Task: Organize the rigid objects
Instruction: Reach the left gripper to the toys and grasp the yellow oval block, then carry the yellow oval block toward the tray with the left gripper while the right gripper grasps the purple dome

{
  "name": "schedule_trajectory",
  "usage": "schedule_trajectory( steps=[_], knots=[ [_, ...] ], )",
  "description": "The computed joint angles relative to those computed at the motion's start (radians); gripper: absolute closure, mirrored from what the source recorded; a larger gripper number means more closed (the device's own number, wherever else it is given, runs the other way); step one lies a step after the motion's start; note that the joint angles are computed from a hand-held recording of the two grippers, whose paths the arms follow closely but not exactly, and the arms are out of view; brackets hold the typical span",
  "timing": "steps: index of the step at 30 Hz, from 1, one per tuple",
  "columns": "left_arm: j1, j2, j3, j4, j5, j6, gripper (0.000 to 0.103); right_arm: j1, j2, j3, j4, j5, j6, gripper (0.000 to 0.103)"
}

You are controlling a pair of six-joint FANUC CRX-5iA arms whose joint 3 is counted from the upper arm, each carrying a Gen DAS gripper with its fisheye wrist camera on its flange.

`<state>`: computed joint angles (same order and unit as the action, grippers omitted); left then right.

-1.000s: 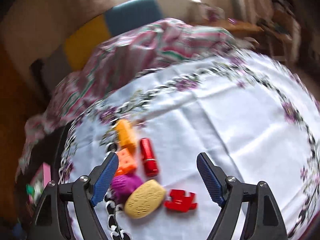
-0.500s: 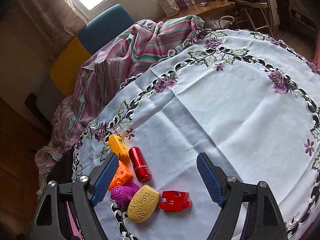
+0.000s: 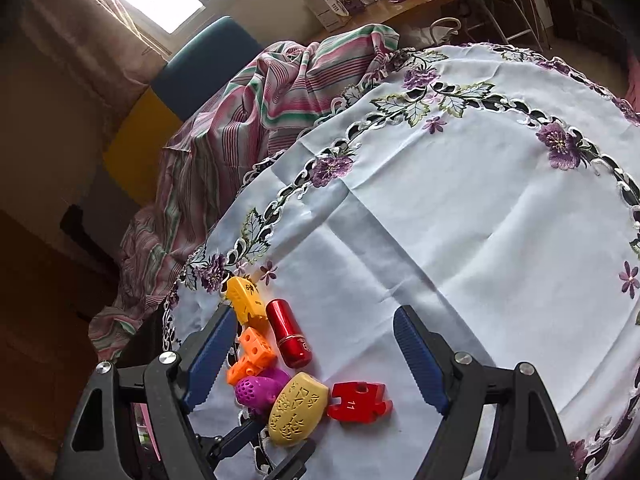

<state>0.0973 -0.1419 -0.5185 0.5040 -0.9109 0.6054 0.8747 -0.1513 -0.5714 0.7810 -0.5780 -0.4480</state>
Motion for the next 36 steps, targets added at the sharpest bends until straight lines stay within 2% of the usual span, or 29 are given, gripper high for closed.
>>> schedule_trajectory(
  steps=[3, 4, 7, 10, 13, 18, 21, 23, 26, 28, 30, 32, 33, 34, 36],
  knots=[
    [-0.014, 0.017, 0.007, 0.003, 0.007, 0.024, 0.049, 0.001, 0.005, 0.006, -0.009, -0.001, 0.016, 0.021],
    [-0.017, 0.016, 0.004, 0.01, 0.008, 0.019, 0.058, 0.003, 0.008, 0.011, -0.014, -0.006, 0.023, 0.021],
    [-0.005, -0.009, -0.021, 0.03, 0.01, 0.001, 0.06, 0.006, 0.015, 0.02, -0.03, -0.019, 0.049, 0.021],
    [0.054, -0.066, -0.075, 0.056, -0.014, -0.03, 0.06, 0.006, 0.021, 0.03, -0.048, -0.015, 0.077, 0.021],
    [0.159, -0.155, -0.147, 0.076, -0.062, -0.081, 0.06, 0.013, 0.036, 0.053, -0.082, -0.022, 0.14, 0.021],
    [0.342, -0.267, -0.237, 0.085, -0.121, -0.106, 0.06, 0.026, 0.072, 0.108, -0.159, -0.025, 0.289, 0.021],
    [0.392, -0.285, -0.259, 0.103, -0.134, -0.13, 0.059, 0.036, 0.103, 0.156, -0.236, -0.02, 0.431, 0.021],
    [0.391, -0.288, -0.264, 0.105, -0.12, -0.135, 0.057, 0.049, 0.137, 0.205, -0.292, -0.053, 0.537, 0.021],
    [0.365, -0.284, -0.257, 0.09, -0.087, -0.116, 0.036, 0.067, 0.18, 0.26, -0.337, -0.102, 0.648, 0.023],
    [0.341, -0.278, -0.249, 0.07, -0.052, -0.093, 0.032, 0.075, 0.201, 0.286, -0.347, -0.128, 0.696, 0.025],
    [0.322, -0.258, -0.236, 0.061, -0.043, -0.095, 0.033, 0.081, 0.218, 0.306, -0.361, -0.145, 0.735, 0.028],
    [0.306, -0.26, -0.239, 0.048, -0.017, -0.111, 0.04, 0.085, 0.232, 0.323, -0.374, -0.163, 0.764, 0.029],
    [0.298, -0.266, -0.242, 0.033, 0.003, -0.114, 0.046, 0.087, 0.238, 0.331, -0.385, -0.168, 0.78, 0.031],
    [0.302, -0.274, -0.254, 0.05, 0.009, -0.139, 0.06, 0.089, 0.246, 0.341, -0.392, -0.176, 0.797, 0.031],
    [0.315, -0.281, -0.262, 0.065, 0.001, -0.152, 0.059, 0.098, 0.264, 0.359, -0.39, -0.199, 0.819, 0.032]
  ],
)
